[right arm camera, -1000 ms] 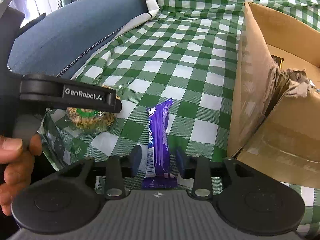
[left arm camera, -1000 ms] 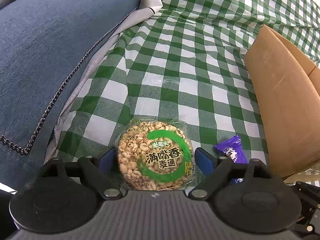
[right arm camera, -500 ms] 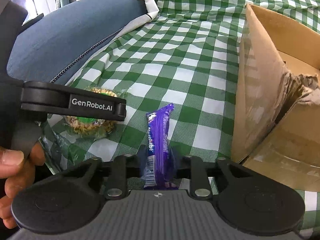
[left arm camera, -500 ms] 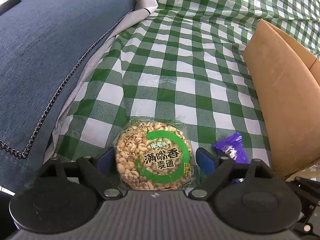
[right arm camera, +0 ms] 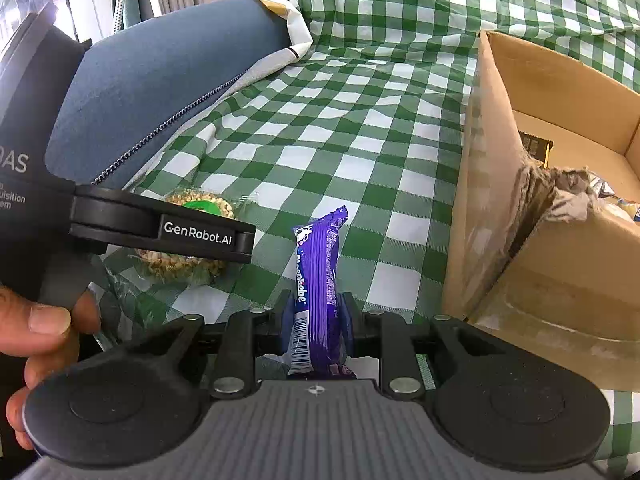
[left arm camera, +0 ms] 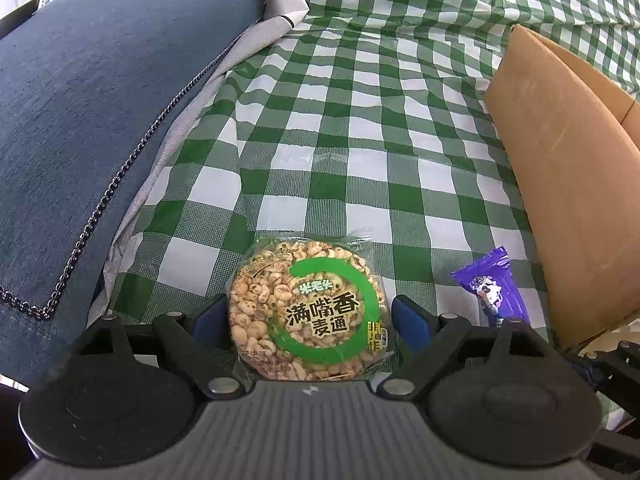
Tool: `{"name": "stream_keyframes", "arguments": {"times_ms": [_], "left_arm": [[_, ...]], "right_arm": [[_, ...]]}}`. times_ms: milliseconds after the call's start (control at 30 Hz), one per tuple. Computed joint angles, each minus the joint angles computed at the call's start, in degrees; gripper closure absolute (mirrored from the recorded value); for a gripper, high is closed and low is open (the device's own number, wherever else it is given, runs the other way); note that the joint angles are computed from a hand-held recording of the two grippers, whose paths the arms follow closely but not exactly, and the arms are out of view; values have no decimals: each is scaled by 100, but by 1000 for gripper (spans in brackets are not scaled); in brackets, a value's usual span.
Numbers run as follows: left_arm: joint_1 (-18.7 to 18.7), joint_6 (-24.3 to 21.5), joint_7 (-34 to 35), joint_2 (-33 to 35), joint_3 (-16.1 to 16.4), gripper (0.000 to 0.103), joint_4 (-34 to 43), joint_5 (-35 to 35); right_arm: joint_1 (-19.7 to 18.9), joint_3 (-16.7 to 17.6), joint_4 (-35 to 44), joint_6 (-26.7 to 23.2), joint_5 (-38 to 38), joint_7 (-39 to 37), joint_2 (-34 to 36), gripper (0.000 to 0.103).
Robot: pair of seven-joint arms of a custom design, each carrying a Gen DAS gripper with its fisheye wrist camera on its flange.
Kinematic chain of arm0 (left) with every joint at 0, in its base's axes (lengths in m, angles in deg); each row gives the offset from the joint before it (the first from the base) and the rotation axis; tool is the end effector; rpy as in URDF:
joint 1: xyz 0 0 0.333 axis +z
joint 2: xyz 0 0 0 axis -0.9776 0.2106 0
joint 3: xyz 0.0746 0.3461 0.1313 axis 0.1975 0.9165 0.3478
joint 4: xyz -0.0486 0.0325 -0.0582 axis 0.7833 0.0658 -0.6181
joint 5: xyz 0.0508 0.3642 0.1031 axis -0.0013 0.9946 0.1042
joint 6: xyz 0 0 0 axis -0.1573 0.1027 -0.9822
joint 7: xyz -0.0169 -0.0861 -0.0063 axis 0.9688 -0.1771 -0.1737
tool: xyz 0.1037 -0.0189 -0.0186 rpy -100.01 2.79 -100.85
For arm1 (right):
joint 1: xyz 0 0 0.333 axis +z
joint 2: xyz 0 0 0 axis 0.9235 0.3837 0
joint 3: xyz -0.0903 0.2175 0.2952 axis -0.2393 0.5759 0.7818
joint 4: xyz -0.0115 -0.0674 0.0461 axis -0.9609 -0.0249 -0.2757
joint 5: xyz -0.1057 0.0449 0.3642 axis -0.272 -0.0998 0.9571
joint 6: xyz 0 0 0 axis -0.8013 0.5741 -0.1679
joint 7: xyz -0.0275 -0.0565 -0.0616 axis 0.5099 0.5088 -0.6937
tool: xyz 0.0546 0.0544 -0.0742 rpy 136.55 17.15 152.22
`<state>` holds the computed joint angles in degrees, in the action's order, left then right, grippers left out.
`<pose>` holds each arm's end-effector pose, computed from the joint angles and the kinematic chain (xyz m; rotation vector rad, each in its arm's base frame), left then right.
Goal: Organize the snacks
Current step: 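Carry the peanut cake with the left tool while the right tool carries the candy bar over the box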
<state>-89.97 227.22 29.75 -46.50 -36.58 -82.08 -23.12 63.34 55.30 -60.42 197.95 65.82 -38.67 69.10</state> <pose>0.6934 -0.1109 0.4449 -2.1637 1.3748 -0.4129 0.6885 0.2155 0.4165 -2.1589 1.0177 -0.3017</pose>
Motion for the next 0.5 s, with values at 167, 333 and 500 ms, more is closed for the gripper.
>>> {"name": "stream_keyframes", "arguments": {"times_ms": [167, 333, 500], "left_arm": [[-34, -88, 7, 30, 16, 15, 47, 56], [-79, -10, -170, 25, 70, 18, -37, 236], [-206, 106, -712, -66, 207, 19, -184, 788]], "right_arm": [[-44, 46, -16, 0, 78, -35, -6, 77], [-115, 130, -19, 19, 196, -141, -2, 77], [-345, 388, -96, 103, 495, -406, -29, 77]]}}
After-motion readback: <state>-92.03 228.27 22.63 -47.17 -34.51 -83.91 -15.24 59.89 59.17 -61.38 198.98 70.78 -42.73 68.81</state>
